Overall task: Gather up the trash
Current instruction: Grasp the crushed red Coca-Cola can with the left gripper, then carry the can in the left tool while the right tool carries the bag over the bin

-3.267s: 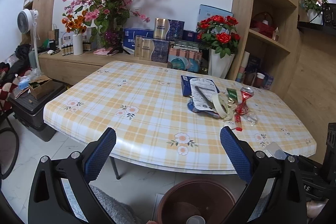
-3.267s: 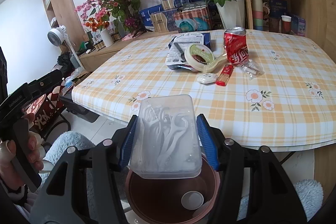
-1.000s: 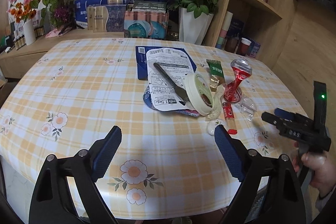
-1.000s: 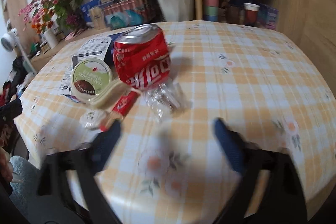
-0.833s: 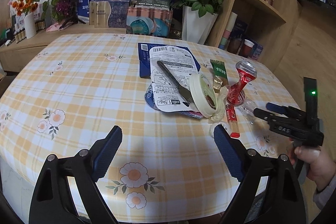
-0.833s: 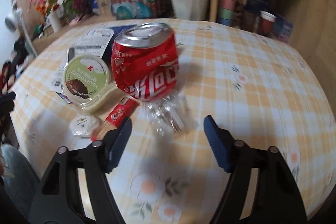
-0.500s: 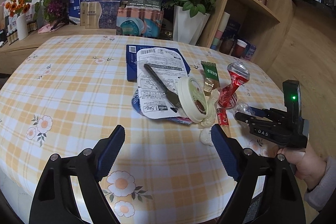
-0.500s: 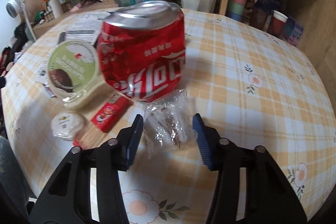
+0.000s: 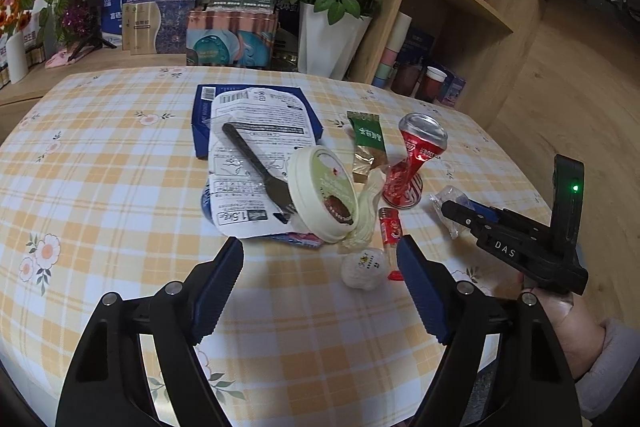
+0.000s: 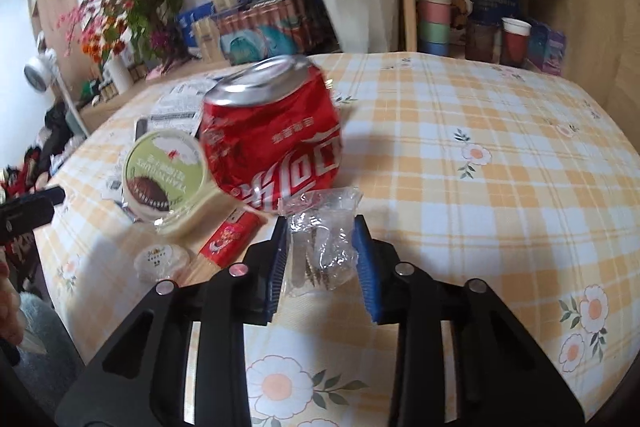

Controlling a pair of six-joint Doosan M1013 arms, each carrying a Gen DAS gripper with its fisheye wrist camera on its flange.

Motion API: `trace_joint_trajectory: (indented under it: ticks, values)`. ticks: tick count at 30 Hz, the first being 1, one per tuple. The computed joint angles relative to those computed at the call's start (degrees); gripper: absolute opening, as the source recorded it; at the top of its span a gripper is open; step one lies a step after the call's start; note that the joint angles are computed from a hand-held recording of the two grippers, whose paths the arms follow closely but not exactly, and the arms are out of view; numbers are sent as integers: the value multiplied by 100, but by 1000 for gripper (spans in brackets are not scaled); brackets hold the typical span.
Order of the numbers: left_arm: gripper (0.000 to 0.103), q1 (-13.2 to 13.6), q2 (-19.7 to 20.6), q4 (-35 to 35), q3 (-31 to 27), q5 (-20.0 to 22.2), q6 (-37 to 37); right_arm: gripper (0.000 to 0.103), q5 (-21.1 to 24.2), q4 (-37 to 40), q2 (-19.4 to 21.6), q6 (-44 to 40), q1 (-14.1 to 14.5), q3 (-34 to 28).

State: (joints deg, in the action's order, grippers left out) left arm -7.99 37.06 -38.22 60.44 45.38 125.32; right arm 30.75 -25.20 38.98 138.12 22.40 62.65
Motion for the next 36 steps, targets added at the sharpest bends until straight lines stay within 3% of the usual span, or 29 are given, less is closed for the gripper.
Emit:
trace_joint_trajectory:
  ticks: [5,10,17,19,23,24,25,27,32,36]
  values:
    - [74,-88,149,-223,-304,231,256,32,-196,-302,-93,834,-58,209]
    - [64,-233,655,-444,-1191,1015,425,32,-221,-759,-151,1645,-68,344]
    - [58,-529,1330,332,-2343,1669,13,31,-272,-551,-167,1728,-120,394]
    - [50,-588,1477,509,-2588,1722,-115,31,-258,-406,-155,1605,-129,373]
    - [44,-676,1777,881,-3088,1926,-496,31,-234,-342,-151,1544,-128,360]
    - [39,-678,1846,900,-3201,1981,-584,31,-238,-338,-149,1519,-127,358]
    - [21,-675,1907,890,-3304,2049,-645,31,-213,-344,-140,1496,-123,344]
    - [10,-662,1885,854,-3248,1918,-739,31,-111,-207,-106,1343,-128,274]
    - [8,-585,1373,314,-2367,1305,23,31,-143,-260,-115,1367,-125,297]
    - [8,-473,1027,-89,-1890,1114,357,31,-156,-471,-128,1531,-102,323]
